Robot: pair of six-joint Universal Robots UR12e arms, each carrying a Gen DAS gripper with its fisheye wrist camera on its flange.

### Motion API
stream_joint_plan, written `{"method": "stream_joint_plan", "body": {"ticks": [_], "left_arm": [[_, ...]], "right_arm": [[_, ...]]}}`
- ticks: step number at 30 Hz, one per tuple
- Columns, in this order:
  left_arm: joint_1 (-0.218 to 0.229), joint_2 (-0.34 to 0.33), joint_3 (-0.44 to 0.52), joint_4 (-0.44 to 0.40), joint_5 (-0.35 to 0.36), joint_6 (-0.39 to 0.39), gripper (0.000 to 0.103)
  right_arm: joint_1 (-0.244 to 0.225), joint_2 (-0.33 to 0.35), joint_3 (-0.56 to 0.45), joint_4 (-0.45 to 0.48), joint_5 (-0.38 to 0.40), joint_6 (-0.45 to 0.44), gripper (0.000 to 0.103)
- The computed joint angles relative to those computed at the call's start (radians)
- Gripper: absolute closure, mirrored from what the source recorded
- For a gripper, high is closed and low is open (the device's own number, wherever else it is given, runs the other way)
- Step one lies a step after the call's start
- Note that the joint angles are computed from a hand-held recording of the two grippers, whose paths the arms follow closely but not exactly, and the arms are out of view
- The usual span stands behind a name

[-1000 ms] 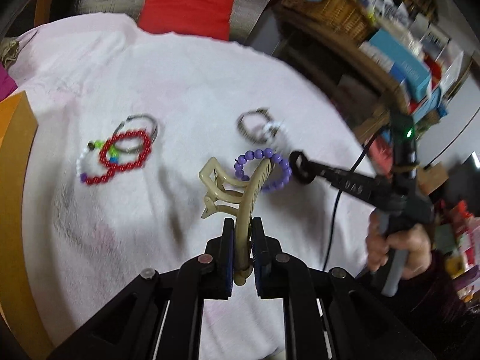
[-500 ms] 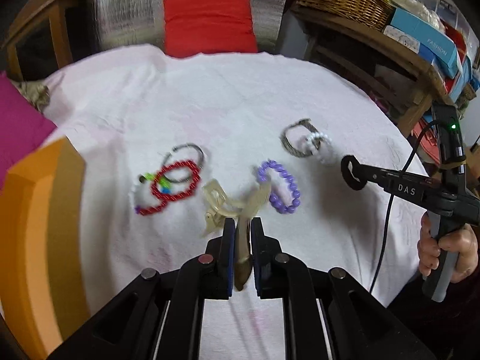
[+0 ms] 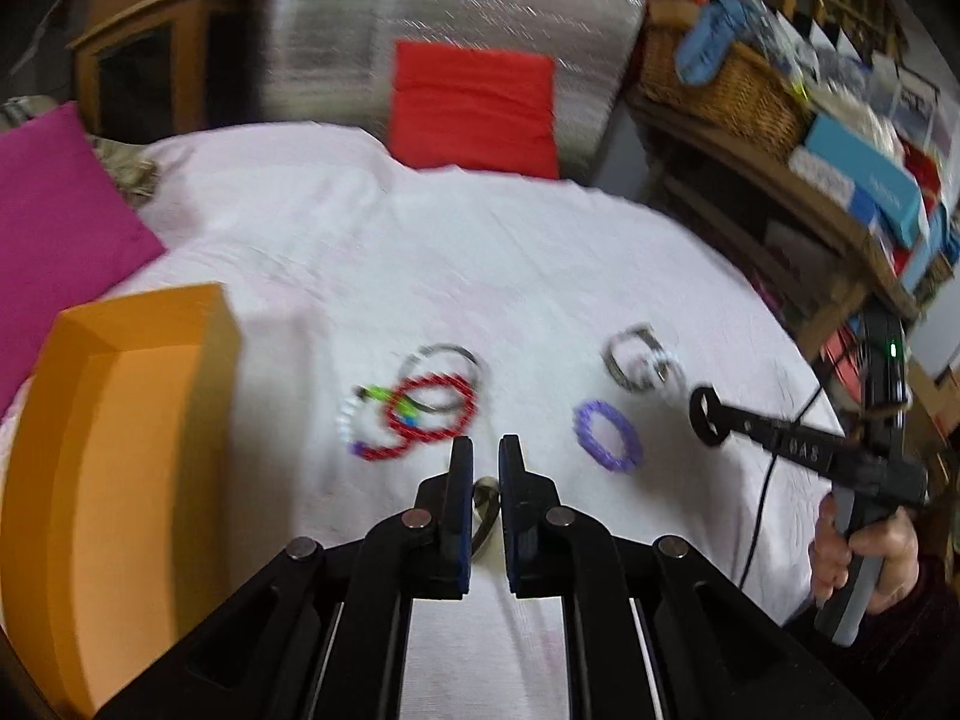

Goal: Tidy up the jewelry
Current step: 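Lift and turn the claw clip with the left tool while the right tool holds the hair tie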

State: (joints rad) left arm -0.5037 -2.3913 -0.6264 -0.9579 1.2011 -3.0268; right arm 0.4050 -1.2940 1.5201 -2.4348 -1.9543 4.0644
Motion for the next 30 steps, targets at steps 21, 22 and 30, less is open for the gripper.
{"method": "stream_joint_plan", "body": {"ticks": [21, 22, 30], "left_arm": [[0.003, 0.089, -0.182, 0.064, 0.078, 0.001, 0.022], [-0.003, 0.091, -0.188, 0.063, 0.096, 0.005, 0.019], [-0.014, 0.008, -0.055, -0.126, 0.089, -0.118, 0.018]], "right_arm": [[0.016, 0.047, -0.053, -0.026, 0.027, -0.037, 0.094], [0.015, 0.045, -0.05, -0.029, 0.025, -0.038, 0.094], [0.013, 0.029, -0.031, -0.057, 0.032, -0.039, 0.094]]}}
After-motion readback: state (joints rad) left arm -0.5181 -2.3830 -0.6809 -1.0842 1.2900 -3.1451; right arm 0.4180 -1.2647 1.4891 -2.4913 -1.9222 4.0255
